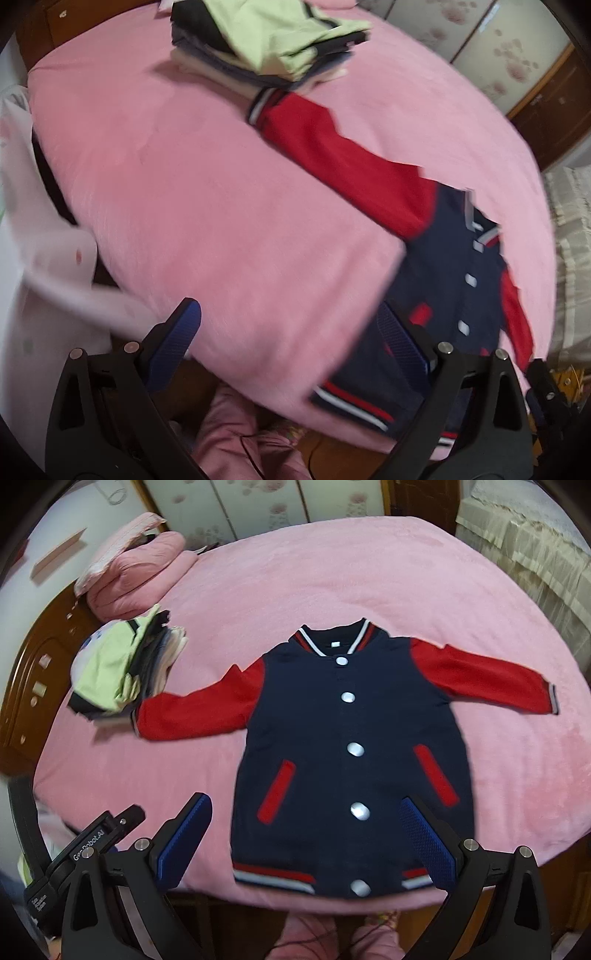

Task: Fold large clothes
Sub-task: 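Reach the left tool to the red sleeve cuff and grasp it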

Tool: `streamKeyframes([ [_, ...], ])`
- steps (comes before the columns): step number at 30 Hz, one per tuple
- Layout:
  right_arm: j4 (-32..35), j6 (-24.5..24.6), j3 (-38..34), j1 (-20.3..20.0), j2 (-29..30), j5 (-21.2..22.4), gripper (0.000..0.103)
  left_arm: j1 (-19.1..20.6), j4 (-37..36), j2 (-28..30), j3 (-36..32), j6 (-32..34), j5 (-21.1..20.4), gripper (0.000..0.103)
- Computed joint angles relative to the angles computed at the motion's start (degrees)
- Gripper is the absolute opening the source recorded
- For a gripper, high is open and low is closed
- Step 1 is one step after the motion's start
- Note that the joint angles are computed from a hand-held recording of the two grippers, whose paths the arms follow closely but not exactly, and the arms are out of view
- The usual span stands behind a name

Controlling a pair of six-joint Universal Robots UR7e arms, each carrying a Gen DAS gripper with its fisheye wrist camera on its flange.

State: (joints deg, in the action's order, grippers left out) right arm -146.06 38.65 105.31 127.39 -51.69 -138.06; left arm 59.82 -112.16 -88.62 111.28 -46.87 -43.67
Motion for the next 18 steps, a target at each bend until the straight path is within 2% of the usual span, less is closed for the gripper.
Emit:
streamKeyframes([
  [2, 0.24, -0.48, -3.35, -1.05, 3.99, -2.0, 0.103, 3.87, -2.21, 2.38, -2.93, 4.17, -0.78, 0.095],
  [6, -4.72, -7.98, -11.12, -3.42, 12.75, -4.1, 0.102, 10.88, -8.15, 8.27, -10.33, 15.0, -2.62, 0.095],
  [8, -4.86, -9.38, -14.82, -4.36, 15.74, -4.03, 0.101, 14.03, -8.49, 12.32, -15.78, 19.07, -2.61, 0.088],
  [11, -1.11, -5.97, -21.64, -5.78, 20.95, -2.56, 0.099, 17.98, -8.86, 17.98, -23.96, 24.06, -4.01, 0.072],
  [13, 1.87, -3.25, -25.25, -6.72, 23.42, -1.4, 0.097, 19.81, -9.59, 20.96, -28.39, 27.02, -5.39, 0.068],
  [15, 4.04, -0.82, -28.32, -7.16, 25.8, -0.81, 0.097, 22.1, -12.52, 23.96, -32.81, 32.53, -9.79, 0.066],
  [18, 6.05, 0.19, -31.14, -7.45, 28.35, -1.0, 0.097, 24.62, -12.05, 27.35, -38.28, 37.78, -16.04, 0.062],
])
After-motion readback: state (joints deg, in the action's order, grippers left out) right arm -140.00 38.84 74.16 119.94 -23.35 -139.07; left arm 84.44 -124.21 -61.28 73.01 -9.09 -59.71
